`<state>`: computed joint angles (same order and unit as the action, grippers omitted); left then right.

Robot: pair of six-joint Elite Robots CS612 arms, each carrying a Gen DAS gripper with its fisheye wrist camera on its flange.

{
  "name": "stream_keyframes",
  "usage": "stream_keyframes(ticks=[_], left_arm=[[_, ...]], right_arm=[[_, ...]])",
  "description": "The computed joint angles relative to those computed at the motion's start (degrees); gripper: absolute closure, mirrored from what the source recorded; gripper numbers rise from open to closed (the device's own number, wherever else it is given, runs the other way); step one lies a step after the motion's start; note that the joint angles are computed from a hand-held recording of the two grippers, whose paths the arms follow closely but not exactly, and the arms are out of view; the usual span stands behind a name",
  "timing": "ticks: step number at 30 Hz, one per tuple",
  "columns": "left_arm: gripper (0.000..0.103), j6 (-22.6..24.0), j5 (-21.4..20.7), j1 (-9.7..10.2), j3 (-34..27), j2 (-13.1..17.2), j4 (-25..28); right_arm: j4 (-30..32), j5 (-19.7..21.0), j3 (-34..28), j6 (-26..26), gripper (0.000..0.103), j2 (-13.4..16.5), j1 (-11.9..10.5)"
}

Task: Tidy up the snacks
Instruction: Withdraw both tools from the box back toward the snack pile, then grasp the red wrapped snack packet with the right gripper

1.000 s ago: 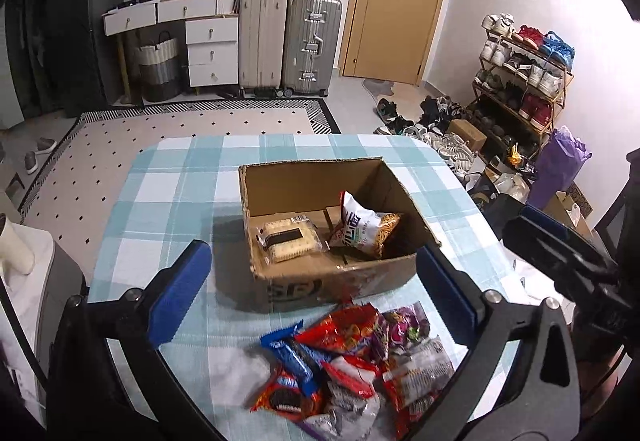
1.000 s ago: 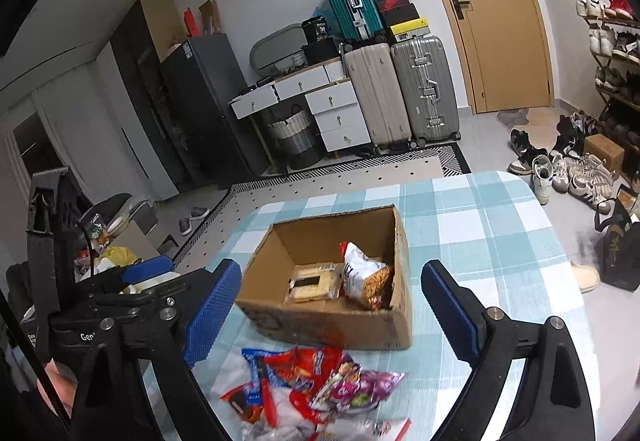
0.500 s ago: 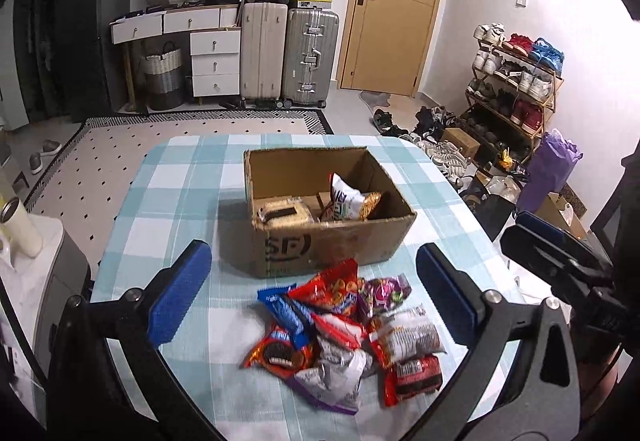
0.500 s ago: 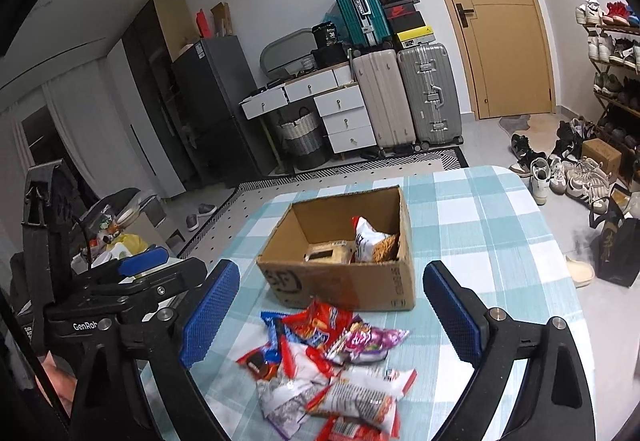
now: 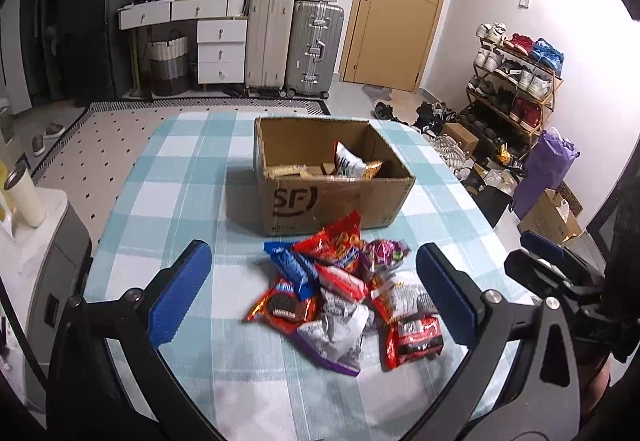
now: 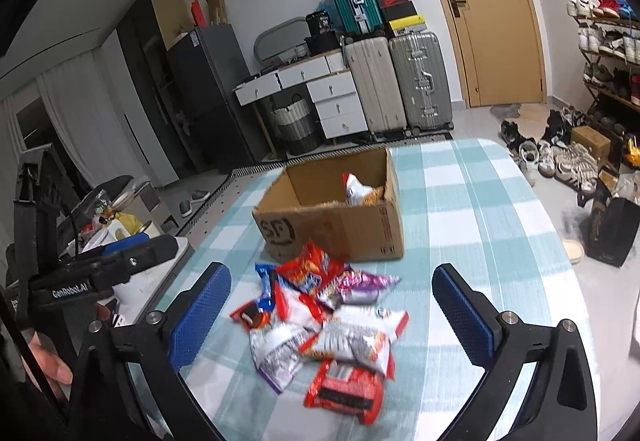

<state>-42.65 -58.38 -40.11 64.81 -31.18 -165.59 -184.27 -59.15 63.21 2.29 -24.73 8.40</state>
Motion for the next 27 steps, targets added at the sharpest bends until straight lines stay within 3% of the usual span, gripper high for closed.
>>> stream_keyframes(ticks=[5,12,27], left_arm=[[0.001,-2.48,-0.51,-0.42,2.01,0.07,-2.14],[0.001,-5.14,-1.12,-0.70,2.68,0.76,0.58],[0.001,-8.51,-1.79,-0.65,3.47,2.10,1.78]], right_arm=[[0.44,-1.07,2.22,-0.59,0.000,-0.21,-0.03],[4.28,-3.50,3.64,-3.42,0.000,0.42,0.62],[10.54,-4.46,0.02,-4.26,0.000,4.00,1.54]])
